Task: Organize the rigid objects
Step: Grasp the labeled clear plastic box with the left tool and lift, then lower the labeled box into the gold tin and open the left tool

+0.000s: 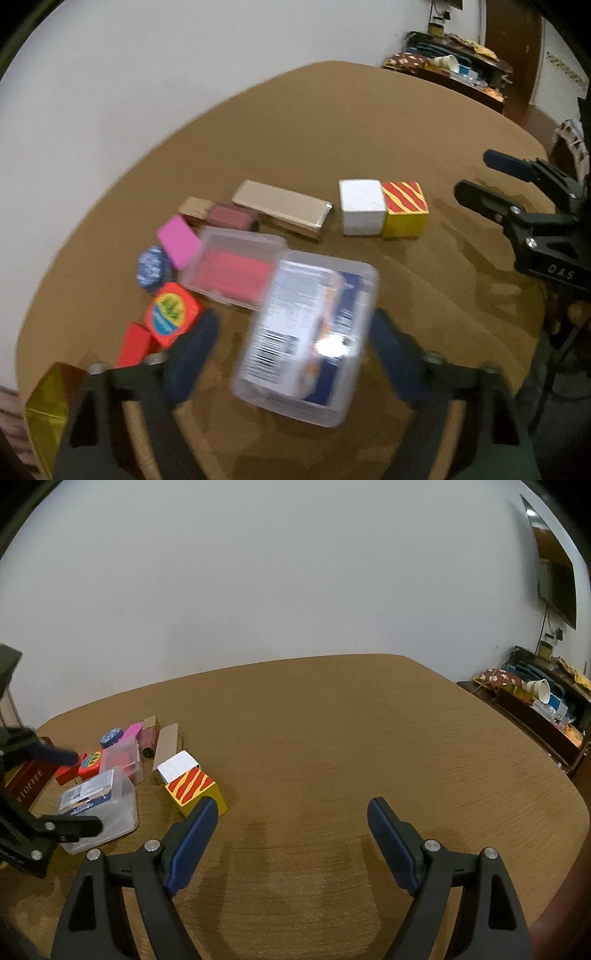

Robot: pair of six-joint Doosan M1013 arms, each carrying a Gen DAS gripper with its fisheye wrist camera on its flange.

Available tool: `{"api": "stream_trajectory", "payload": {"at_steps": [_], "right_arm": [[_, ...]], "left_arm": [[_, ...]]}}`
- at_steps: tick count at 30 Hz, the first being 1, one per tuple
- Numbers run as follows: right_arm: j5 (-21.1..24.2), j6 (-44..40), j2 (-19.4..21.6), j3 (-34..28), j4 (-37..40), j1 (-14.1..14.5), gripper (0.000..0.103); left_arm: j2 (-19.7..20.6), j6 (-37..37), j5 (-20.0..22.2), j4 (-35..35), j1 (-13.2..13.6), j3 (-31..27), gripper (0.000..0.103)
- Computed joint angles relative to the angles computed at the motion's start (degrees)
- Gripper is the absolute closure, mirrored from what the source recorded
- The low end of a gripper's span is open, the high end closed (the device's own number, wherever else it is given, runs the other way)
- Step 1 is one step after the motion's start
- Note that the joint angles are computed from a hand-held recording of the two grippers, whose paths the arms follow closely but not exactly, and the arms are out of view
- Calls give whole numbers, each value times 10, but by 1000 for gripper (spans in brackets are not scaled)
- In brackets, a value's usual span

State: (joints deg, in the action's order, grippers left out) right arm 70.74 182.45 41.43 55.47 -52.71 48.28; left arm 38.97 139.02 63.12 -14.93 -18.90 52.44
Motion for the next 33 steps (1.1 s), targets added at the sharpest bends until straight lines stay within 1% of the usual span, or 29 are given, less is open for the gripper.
{"api": "stream_trajectory", "payload": {"at_steps": [2,6,9,10,13,15,18,19,21,23,24,25,28,30,33], "right_arm": [[-5,3,-1,1,1,-1,17],[-17,18,-10,15,4,-4,17],[-20,21,-11,16,4,-4,17],[-20,21,-11,16,4,-4,17],[-23,24,-12,18,5,-3,17],[-23,25,-13,19,6,-4,17],[-26,30,-16,24,7,-4,17],[-27,30,-17,25,8,-4,17],[-25,28,-17,25,12,-5,17],[-23,27,-15,21,14,-6,17],[-22,26,-14,20,14,-6,17],[-21,25,-13,18,15,-6,17],[-17,22,-10,12,17,-6,17],[-17,21,-9,12,19,-7,17],[-16,19,-9,10,22,-7,17]], "left_arm": [[-1,0,-5,0,1,5,42],[2,-9,23,-30,9,-3,42],[-12,-21,-2,-26,12,22,43],[-12,-22,2,-28,14,20,43],[-31,-49,-14,-30,20,39,44],[-43,-70,-28,-29,28,41,45],[-49,-117,-31,-15,43,20,45],[-46,-138,-24,-1,52,1,45],[-35,-153,-7,14,68,-28,45],[-24,-184,-5,71,78,-56,45],[-13,-201,8,98,83,-76,45],[8,-216,34,116,93,-111,45],[38,-243,51,164,105,-152,45],[63,-257,72,180,113,-186,45],[88,-266,89,192,119,-211,45]]}}
